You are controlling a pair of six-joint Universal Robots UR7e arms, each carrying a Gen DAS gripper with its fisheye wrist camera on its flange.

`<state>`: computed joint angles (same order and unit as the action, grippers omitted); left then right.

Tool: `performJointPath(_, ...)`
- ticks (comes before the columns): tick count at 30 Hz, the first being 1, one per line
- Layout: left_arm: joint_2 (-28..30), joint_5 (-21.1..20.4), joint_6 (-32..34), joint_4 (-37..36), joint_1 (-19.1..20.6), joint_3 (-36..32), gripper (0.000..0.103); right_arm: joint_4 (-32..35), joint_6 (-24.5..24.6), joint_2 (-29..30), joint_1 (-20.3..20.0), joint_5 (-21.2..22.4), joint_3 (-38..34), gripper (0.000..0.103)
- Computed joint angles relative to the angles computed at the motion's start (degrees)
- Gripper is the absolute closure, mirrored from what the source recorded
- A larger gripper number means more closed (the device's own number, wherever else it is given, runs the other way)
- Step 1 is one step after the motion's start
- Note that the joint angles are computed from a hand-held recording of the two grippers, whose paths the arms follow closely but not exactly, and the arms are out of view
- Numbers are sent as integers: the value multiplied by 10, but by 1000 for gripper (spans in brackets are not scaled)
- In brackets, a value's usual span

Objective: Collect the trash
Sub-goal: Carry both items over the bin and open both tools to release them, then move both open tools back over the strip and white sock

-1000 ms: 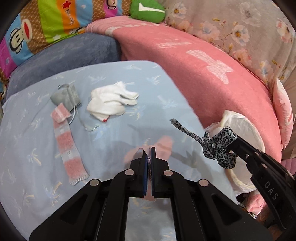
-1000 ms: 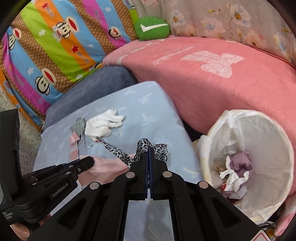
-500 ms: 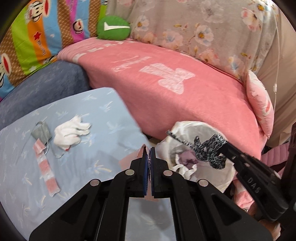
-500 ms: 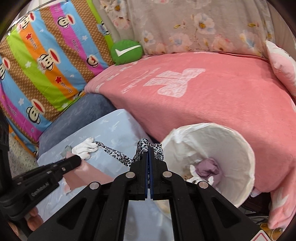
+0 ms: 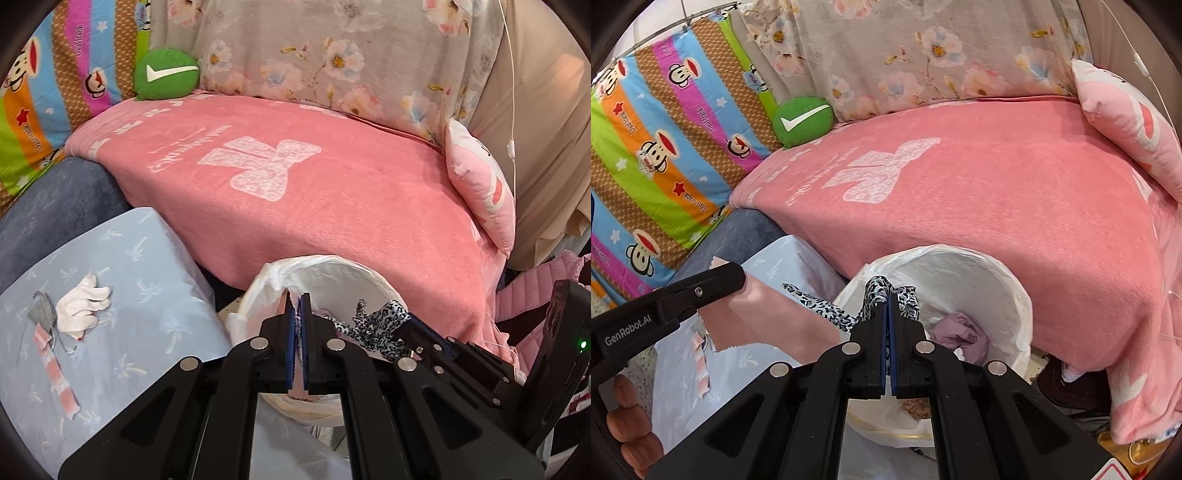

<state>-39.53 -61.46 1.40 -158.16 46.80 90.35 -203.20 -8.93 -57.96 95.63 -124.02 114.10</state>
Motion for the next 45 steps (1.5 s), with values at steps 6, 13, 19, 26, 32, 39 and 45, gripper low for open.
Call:
performJointPath(6,17,-6,-6,18,-3,-15,99,4,4,-2,-9,1,0,96)
performJointPath(13,27,-4,-29,46,3,-32,98,18,5,5,-14,4,-9,95)
performJointPath(19,29,12,-37,41,5,-31,70,21,3,12,-15,2,-12,83)
performJointPath(26,25,27,-30,17,5,-18,57,28,3,14,-14,0,-14,82)
performJointPath(32,18,36,-37,13,10,-9,57,30,0,19,-9,0,-16,81)
performJointPath(39,5,42,-51,8,18,4,58,38,-6,29,3,-5,-24,78)
performJointPath(45,-9,48,-59,2,26,20,57,44,-11,41,15,-7,-31,76)
